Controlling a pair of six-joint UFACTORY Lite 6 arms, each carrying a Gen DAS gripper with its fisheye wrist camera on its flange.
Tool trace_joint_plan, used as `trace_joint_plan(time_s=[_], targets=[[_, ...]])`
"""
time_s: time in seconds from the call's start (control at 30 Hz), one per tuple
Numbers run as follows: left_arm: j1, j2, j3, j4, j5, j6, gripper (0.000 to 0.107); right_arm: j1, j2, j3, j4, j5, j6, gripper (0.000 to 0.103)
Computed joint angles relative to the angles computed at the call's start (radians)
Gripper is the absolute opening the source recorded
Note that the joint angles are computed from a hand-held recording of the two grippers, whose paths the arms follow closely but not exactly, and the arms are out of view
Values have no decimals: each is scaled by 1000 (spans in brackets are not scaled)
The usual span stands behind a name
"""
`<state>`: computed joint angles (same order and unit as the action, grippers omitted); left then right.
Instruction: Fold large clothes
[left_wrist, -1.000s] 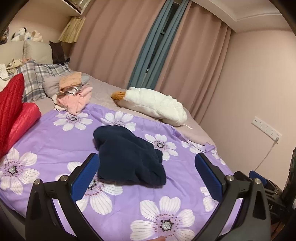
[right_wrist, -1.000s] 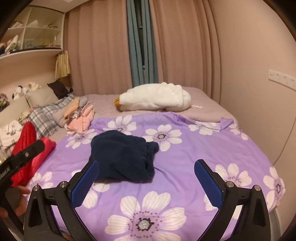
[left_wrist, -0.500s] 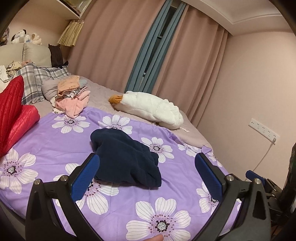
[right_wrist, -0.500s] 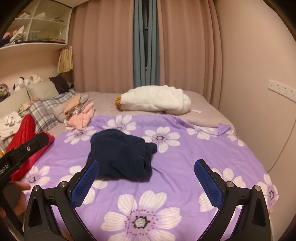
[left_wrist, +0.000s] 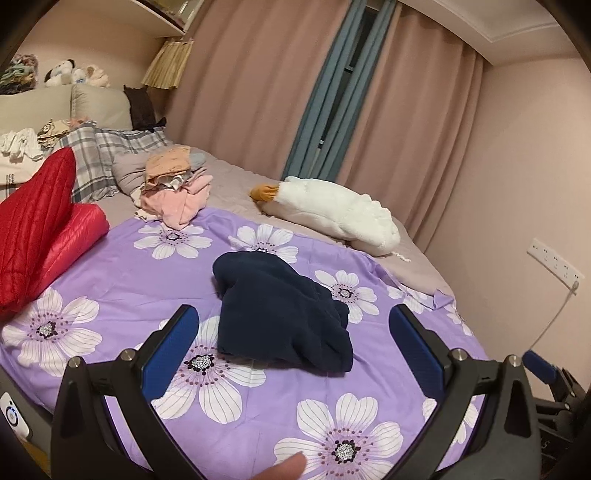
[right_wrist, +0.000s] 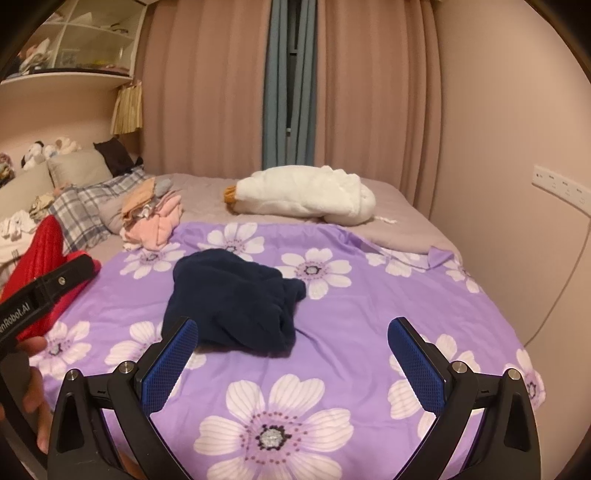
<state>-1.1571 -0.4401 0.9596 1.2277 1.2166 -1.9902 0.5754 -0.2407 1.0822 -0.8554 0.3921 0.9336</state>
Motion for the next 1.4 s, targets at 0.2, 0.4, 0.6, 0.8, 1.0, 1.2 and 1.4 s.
trace_joint_plan(time_s=[0.2, 0.4, 0.6, 0.8, 1.0, 1.2, 1.4], targets=[[43, 39, 31, -40, -25, 74, 103, -15, 9, 4, 5, 11, 19, 102], [2, 21, 11, -6, 14, 37, 103, -37, 16, 4, 119, -15, -62, 102], [39, 44, 31, -47, -3, 74, 103, -38, 22, -2, 127, -22, -67, 102], [11, 54, 37, -46, 33, 65, 103, -51, 27, -2, 164, -22, -104, 102], [12, 87, 62, -56, 32, 84, 103, -59, 28, -1, 186, -28, -131, 102], [15, 80, 58, -62, 19, 78, 103, -51, 25, -5, 189, -28, -140, 102], [15, 103, 72, -72, 59, 81, 103, -42, 29, -3, 169, -21, -108, 102]])
